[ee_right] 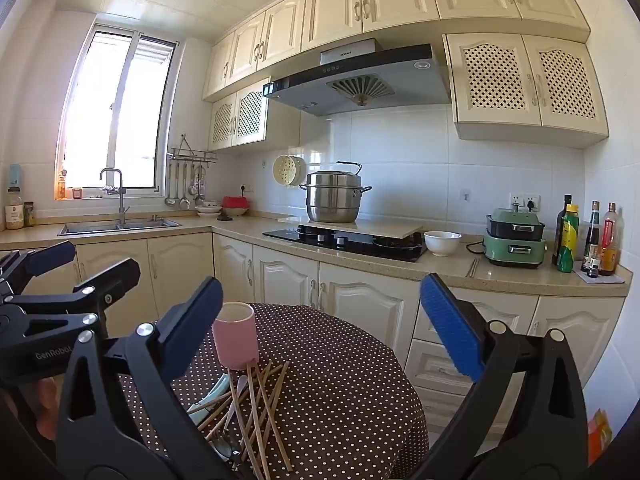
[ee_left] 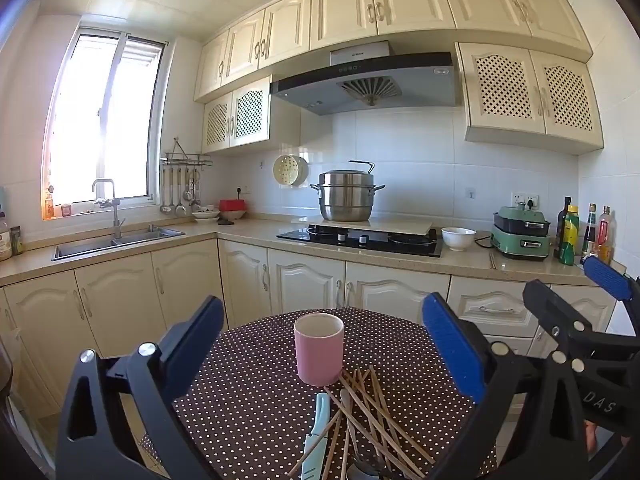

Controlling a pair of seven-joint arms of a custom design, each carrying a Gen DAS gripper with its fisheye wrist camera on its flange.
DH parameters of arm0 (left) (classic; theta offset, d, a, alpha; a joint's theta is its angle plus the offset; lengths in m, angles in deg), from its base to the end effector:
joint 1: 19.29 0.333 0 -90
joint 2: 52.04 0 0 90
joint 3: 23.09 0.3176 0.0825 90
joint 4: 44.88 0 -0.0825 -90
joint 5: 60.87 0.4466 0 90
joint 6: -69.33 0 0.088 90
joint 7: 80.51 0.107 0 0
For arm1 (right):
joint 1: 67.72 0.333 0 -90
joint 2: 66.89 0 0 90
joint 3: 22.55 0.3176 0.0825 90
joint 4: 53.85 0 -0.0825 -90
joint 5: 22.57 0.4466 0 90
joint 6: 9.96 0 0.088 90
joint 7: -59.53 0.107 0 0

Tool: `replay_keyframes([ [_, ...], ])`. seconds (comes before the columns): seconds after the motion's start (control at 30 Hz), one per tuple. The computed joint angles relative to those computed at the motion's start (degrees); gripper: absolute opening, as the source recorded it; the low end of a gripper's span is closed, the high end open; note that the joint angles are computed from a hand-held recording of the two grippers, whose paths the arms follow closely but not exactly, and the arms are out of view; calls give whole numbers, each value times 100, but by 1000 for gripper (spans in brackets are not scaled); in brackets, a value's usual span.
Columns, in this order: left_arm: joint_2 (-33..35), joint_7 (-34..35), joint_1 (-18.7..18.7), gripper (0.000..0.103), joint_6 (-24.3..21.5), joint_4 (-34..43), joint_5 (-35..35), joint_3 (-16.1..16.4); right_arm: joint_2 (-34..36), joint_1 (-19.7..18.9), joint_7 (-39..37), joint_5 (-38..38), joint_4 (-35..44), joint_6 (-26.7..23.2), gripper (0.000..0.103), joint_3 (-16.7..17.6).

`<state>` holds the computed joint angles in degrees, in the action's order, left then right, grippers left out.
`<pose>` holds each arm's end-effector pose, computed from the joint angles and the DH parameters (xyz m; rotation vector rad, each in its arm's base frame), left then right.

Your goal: Organize utensils

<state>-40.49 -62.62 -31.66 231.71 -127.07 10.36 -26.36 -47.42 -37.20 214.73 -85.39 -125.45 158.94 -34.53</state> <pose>0.6862 -0.2376 0.6897 -1.3338 1.3152 -1.1087 0.6819 0.3271 0.7070 -1.3731 1.1314 -1.0818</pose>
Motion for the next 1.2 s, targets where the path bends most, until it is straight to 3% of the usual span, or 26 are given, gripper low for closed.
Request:
replay_keyframes([
  [1.2,231,-19,-61,98,94,141,-28,150,135,77,-338,456,62,11,97,-137],
])
